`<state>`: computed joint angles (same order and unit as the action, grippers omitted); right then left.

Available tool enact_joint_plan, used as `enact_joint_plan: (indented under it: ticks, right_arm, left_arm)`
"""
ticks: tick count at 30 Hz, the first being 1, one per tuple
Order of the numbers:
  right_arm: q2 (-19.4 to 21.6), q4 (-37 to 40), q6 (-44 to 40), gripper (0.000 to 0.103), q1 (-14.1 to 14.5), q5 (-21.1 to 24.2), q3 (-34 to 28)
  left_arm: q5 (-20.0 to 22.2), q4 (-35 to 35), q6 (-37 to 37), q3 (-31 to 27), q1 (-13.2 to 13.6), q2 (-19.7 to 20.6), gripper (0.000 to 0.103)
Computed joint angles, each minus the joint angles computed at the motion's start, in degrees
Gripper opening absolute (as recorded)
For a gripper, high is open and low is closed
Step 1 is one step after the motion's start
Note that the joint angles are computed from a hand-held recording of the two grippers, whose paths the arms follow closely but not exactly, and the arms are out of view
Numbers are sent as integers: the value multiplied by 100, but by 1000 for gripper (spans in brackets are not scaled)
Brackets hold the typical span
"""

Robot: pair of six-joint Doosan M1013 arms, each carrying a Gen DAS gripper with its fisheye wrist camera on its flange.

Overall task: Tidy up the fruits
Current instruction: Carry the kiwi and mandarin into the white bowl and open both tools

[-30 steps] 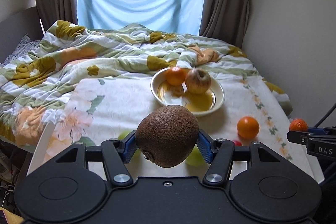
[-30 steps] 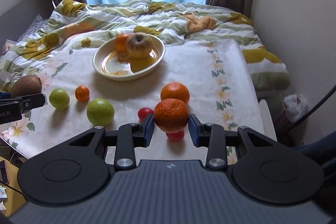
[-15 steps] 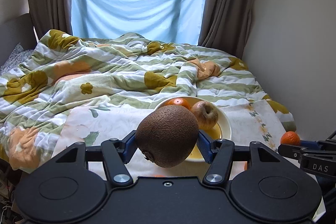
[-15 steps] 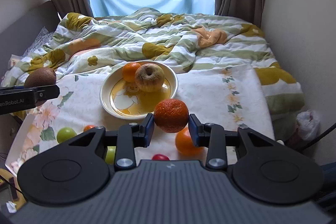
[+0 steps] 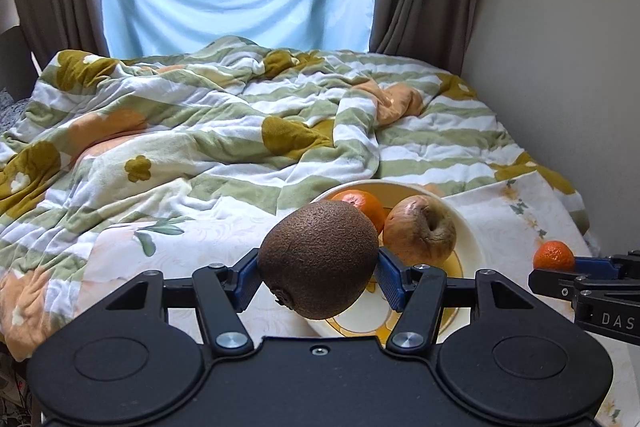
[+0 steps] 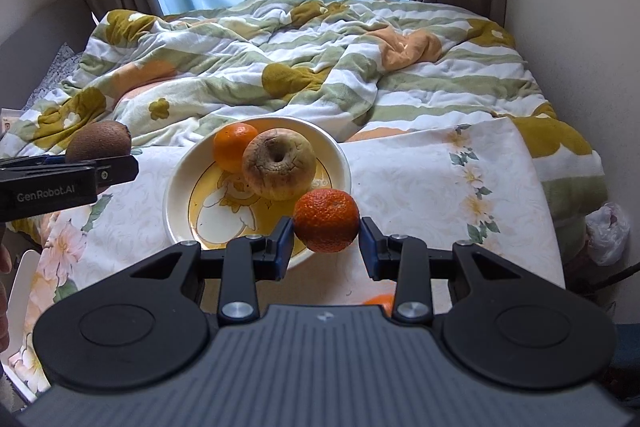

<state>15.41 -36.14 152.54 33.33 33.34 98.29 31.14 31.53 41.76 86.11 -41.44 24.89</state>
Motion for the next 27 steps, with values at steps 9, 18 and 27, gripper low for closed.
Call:
enact_joint_plan:
  ticks: [9,18,27]
  right_arm:
    - [400,559,-520,51,-170,183,-384]
    - [613,838,-817,51,-249,346,-598]
    - [680,1206,-1125,51,-322,406,-664]
  left_arm:
    - [200,-681,1259,-415,154,500,64]
    - [649,-630,2051,-747,78,813,65]
    - [488,-515,2073,-693,64,795,94]
